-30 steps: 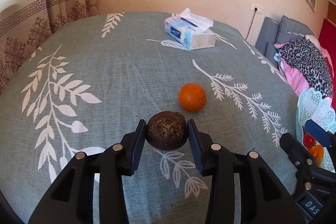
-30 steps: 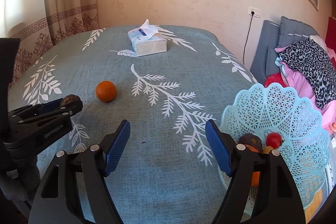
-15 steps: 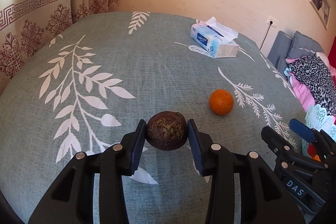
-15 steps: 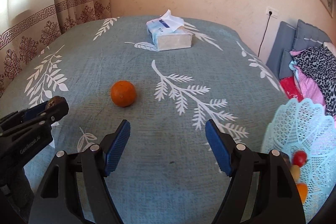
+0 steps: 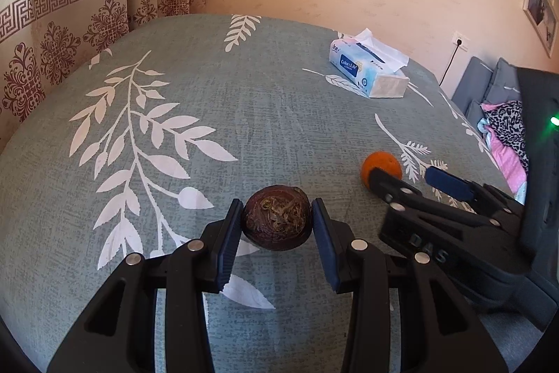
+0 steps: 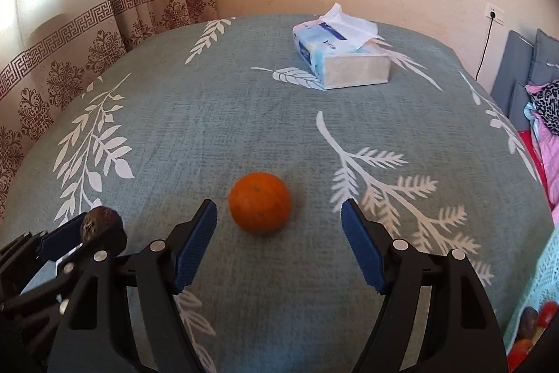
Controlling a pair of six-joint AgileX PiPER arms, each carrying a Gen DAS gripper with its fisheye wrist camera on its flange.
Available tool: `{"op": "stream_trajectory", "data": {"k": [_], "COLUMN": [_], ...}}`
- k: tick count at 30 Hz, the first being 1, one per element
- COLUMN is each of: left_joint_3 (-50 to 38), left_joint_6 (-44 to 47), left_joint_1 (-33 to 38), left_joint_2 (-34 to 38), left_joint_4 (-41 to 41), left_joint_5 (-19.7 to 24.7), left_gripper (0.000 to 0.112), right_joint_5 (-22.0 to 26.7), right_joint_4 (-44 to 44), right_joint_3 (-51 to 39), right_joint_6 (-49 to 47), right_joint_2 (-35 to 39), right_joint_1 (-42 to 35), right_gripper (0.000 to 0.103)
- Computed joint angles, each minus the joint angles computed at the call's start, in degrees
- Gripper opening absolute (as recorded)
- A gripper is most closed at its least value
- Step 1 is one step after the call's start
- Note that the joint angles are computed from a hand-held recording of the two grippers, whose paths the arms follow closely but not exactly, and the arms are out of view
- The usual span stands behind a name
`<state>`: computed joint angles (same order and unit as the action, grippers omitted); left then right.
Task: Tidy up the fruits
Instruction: 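Grasp the passion fruit with the left gripper while the right grasps the orange, then carry the orange into the blue basket with the right gripper while the left carries the passion fruit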
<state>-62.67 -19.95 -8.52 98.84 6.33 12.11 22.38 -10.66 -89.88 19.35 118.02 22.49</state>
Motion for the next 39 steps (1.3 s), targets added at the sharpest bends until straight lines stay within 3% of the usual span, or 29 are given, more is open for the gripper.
{"op": "stream_trajectory", "data": {"k": [4,13,21,39], "left_joint_3": [-0.3,-0.5,0.2,3.5], "left_joint_6": [0.3,0.7,-0.9,-20.2], "left_joint_1": [0.2,0.1,-0.3,-4.5], "left_joint_2": [0.4,0.7,0.2,-2.5], "left_joint_4": [-0.5,-0.8,1.4,22.5], "left_joint_5": [0.2,0.2,-0.4,-2.2], "left_gripper": [0.041,0.041,0.041,0.041], "right_joint_5": [2.9,4.7,2.7,-3.9], "right_joint_4": [5.8,5.7,-0.2,-16.0], "right_joint_3": [-4.9,-6.5,-0.2,21.9], "right_joint_6": [-5.0,-5.6,1.2,20.8], "right_joint_2": [3.2,4.3,0.2,-18.0], "right_joint_1": [-0.4,0.0,0.5,-2.8], "right_gripper": [0.062,0.040,0.040,0.040]}}
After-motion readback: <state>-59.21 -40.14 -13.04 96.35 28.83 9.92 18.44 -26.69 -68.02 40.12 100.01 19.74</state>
